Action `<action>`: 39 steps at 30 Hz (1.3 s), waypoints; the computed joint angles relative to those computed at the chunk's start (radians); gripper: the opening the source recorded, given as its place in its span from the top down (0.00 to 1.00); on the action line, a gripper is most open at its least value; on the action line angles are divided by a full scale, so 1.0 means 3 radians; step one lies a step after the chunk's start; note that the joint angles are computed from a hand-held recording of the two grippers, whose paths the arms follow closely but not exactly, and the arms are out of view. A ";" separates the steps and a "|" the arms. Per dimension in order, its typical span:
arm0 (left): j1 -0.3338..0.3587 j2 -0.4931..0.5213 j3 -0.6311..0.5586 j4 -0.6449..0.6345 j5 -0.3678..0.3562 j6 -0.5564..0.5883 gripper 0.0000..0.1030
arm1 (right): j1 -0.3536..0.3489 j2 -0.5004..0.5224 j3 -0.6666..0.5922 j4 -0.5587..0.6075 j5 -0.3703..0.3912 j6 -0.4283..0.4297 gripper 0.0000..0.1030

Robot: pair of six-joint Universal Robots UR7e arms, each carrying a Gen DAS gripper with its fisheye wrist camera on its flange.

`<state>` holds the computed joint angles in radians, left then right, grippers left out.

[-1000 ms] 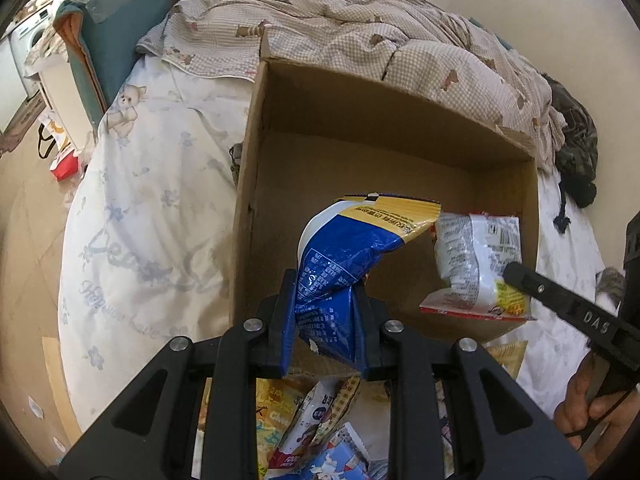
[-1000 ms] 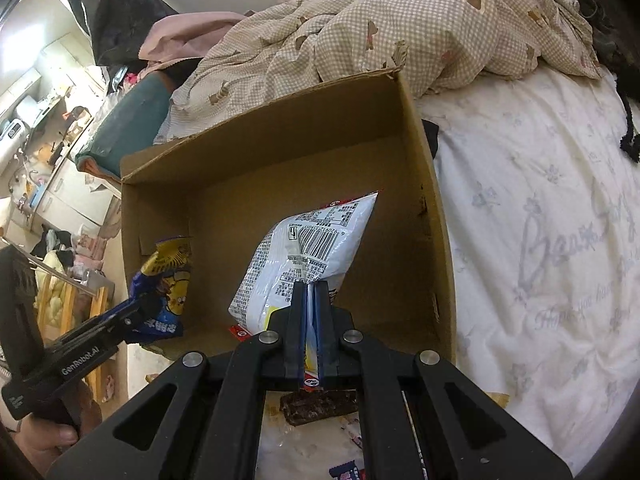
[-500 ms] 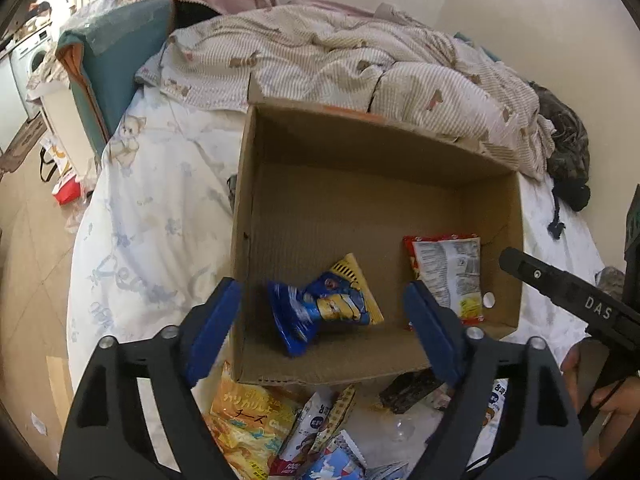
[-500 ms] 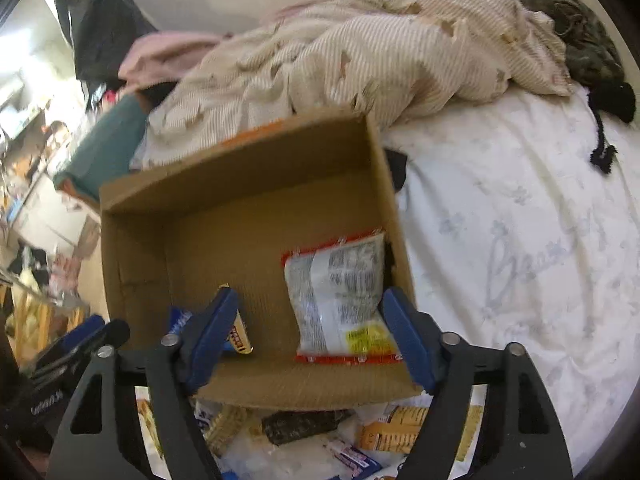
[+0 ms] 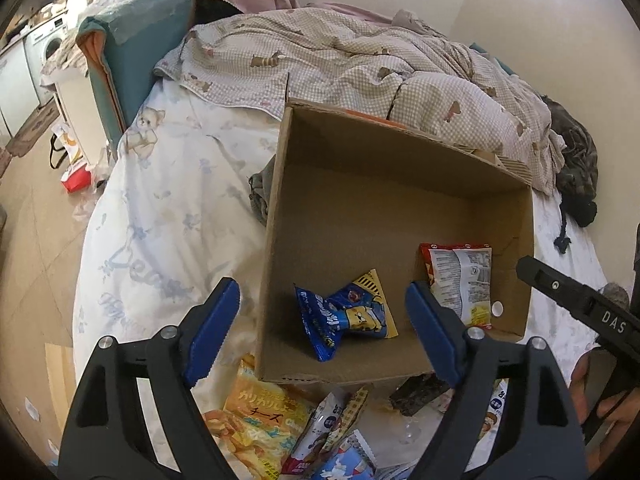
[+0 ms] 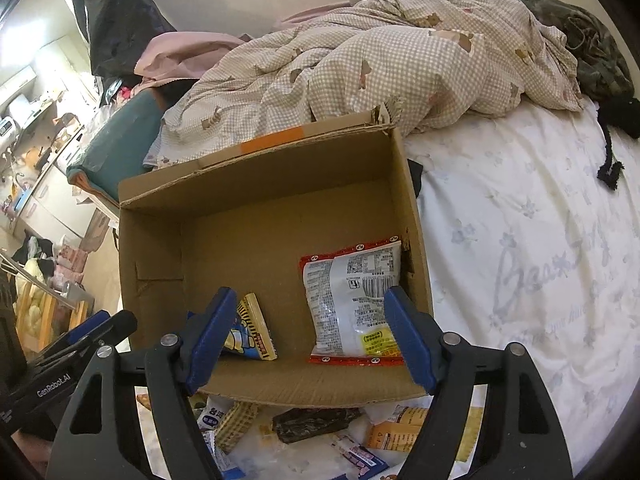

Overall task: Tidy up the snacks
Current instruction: 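Withdraw both tools from the box back toward the snack pile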

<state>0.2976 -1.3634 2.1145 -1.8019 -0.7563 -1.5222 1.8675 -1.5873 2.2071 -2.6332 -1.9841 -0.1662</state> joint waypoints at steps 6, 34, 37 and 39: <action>-0.0085 -0.0080 0.0051 -0.0049 0.0042 0.0010 0.20 | 0.0022 -0.0038 0.0027 -0.0078 -0.0041 0.0043 0.21; -0.0734 -0.0439 -0.0063 0.1093 -0.0365 -0.0812 0.15 | 0.0448 -0.0705 0.0374 0.0302 0.0061 0.0329 0.11; -0.0840 -0.0522 -0.0026 0.1247 -0.0454 -0.1017 0.15 | 0.0420 -0.0863 0.0431 0.0459 0.0101 0.0426 0.11; -0.0896 -0.0550 -0.0013 0.1396 -0.0561 -0.1166 0.15 | 0.0382 -0.0958 0.0468 0.0563 0.0137 0.0480 0.11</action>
<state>0.0289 -1.5285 2.1106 -1.3833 -0.9245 -1.8719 1.9823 -1.8747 2.3474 -2.4645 -1.9430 -0.0224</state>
